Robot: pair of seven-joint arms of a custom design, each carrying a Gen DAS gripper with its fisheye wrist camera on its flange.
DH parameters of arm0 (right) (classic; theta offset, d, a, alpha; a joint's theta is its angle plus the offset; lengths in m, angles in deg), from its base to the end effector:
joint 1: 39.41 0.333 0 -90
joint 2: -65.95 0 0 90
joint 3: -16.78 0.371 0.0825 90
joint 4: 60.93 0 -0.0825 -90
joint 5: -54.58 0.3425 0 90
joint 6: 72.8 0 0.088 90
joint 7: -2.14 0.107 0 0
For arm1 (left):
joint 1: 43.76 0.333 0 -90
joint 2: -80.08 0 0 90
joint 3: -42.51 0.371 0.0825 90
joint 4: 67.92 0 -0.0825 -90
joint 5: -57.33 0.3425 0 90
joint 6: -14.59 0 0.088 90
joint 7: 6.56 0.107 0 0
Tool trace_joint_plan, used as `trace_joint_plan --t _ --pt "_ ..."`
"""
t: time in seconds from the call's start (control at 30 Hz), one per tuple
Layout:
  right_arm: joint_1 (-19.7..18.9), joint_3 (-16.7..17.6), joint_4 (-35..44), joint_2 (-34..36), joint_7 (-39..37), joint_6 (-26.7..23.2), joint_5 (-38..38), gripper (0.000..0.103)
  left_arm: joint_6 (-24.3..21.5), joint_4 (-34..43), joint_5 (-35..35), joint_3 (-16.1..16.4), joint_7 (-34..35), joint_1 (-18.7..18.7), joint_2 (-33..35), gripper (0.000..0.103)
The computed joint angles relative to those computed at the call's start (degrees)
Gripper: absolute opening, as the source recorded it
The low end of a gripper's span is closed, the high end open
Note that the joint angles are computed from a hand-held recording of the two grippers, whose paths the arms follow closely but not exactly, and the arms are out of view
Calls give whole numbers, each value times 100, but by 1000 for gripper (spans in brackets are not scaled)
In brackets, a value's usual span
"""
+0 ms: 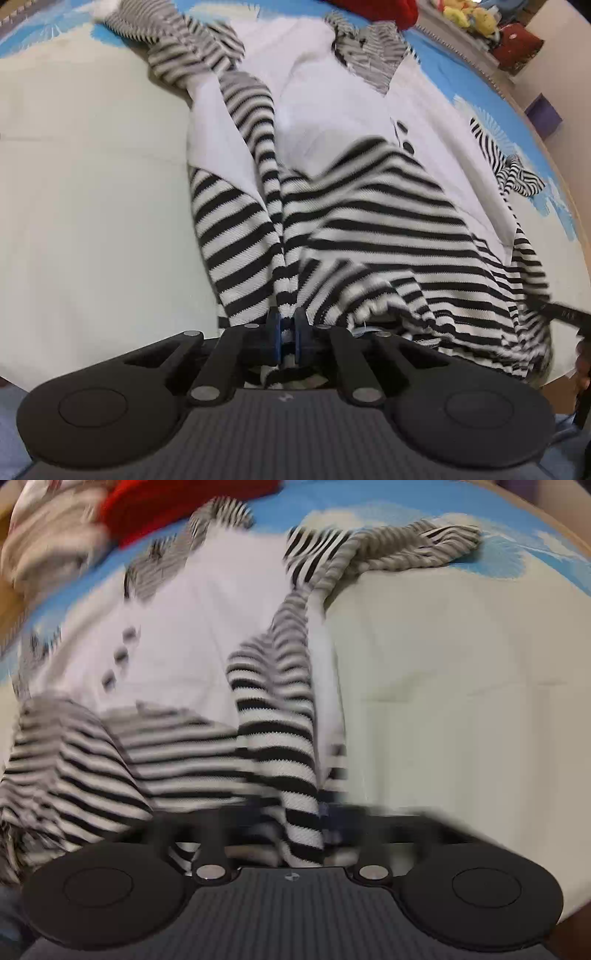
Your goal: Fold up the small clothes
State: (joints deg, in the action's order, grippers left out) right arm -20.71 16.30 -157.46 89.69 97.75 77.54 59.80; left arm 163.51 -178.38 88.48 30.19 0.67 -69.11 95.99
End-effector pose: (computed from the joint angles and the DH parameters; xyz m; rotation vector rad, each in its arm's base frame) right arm 0.6576 0.2153 0.4894 -2.0134 1.7239 -0.3183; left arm 0.4966 -0.3803 0.4673 -2.3855 1.5891 -0.6808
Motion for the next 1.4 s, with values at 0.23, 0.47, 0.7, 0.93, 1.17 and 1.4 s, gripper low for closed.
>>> trace_joint_plan --t 0.23,0.47,0.7,0.93,1.17,1.4 --pt "-367 -30 -50 9 33 -92 391 11 754 -1128 156 38 -411 282 -668 12" --pt "377 -662 -821 -609 1319 1197 -1069 66 30 -588 1695 281 -1723 211 -686 86" --pt "640 -802 338 172 2340 1870 -504 70 108 218 2930 760 -3545 716 -142 87" --pt "868 -1175 2030 1338 3169 833 -729 70 1186 1333 2724 1238 -3880 1534 903 87" --pt "709 -857 2807 1774 2883 315 -923 70 2766 1991 1827 2196 -4552 1672 1987 70" --pt "576 -399 3483 2083 2370 -280 -646 70 2270 1162 2996 4283 -5841 -37 1264 6"
